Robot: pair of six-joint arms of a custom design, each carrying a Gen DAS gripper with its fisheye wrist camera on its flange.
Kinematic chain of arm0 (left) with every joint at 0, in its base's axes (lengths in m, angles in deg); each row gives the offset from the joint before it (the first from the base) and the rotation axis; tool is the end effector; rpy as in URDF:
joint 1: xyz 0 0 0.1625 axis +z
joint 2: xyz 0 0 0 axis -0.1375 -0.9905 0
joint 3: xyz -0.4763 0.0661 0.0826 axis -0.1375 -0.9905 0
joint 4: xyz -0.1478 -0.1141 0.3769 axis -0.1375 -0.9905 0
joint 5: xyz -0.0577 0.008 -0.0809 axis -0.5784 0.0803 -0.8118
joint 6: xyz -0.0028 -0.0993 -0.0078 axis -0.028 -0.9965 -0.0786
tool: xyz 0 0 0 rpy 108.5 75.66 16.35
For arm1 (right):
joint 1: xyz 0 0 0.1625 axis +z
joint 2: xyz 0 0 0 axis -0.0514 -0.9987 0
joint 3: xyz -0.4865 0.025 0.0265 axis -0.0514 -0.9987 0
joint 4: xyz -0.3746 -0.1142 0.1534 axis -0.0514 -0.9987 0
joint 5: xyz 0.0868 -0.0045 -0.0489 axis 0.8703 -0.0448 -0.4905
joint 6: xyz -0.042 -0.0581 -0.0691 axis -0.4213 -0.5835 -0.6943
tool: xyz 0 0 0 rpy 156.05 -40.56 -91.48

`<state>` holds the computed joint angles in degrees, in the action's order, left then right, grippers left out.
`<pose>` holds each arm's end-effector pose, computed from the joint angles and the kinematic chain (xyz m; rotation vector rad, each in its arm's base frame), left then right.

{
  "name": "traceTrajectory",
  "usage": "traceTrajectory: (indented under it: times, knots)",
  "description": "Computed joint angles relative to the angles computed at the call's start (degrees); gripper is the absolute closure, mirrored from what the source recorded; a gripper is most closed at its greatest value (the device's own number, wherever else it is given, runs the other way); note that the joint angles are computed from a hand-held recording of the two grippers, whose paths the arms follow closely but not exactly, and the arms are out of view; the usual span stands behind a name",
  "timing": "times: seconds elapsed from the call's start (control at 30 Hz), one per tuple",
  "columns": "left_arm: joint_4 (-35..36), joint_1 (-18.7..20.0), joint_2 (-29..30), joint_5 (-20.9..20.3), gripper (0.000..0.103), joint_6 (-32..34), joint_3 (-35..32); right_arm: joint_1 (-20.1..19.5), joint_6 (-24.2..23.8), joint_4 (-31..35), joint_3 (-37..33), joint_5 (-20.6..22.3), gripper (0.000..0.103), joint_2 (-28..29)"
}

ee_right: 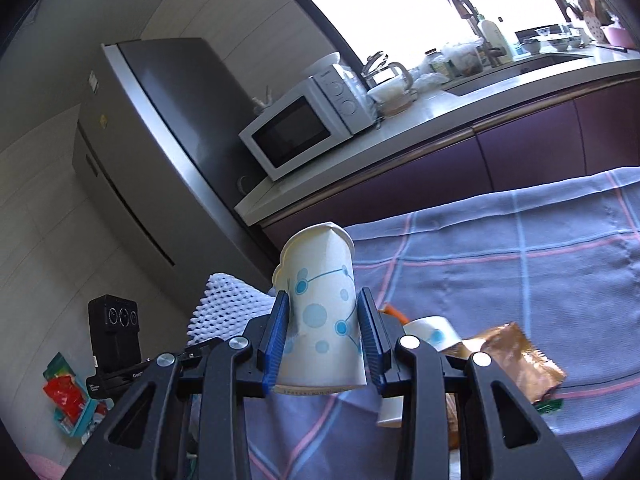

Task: Collect trash
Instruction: 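Carry foam net and paper cup to the teal bin and open both tools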

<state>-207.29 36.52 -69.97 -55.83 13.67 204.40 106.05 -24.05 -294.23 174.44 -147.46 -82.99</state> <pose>-0.2552 -0.3417 0.2326 0.7511 2.8269 -0.8218 0.1939 -0.2801 0.2950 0.4212 -2.7686 1.3749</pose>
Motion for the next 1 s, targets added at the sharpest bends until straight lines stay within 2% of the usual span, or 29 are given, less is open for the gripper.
traceTrajectory:
  times: [0.3, 0.5, 0.73, 1.0]
  knots:
    - [10.93, -2.99, -13.32, 8.09, 0.091, -5.45, 4.13, 6.11, 2.41, -0.54, -4.25, 1.99, 0.07, 13.05]
    - [23.85, -3.74, -24.67, 13.98, 0.091, -10.42, 4.91, 8.89, 2.24, 3.47, -8.78, 3.62, 0.07, 18.49]
    - [38.58, -3.59, -35.69, 18.76, 0.091, -16.45, 4.3, 11.35, 1.89, 7.49, -14.42, 5.36, 0.07, 24.24]
    - [49.6, -1.04, -40.91, 20.91, 0.091, -20.07, 3.2, 13.42, 2.06, 11.01, -19.63, 6.3, 0.07, 29.87]
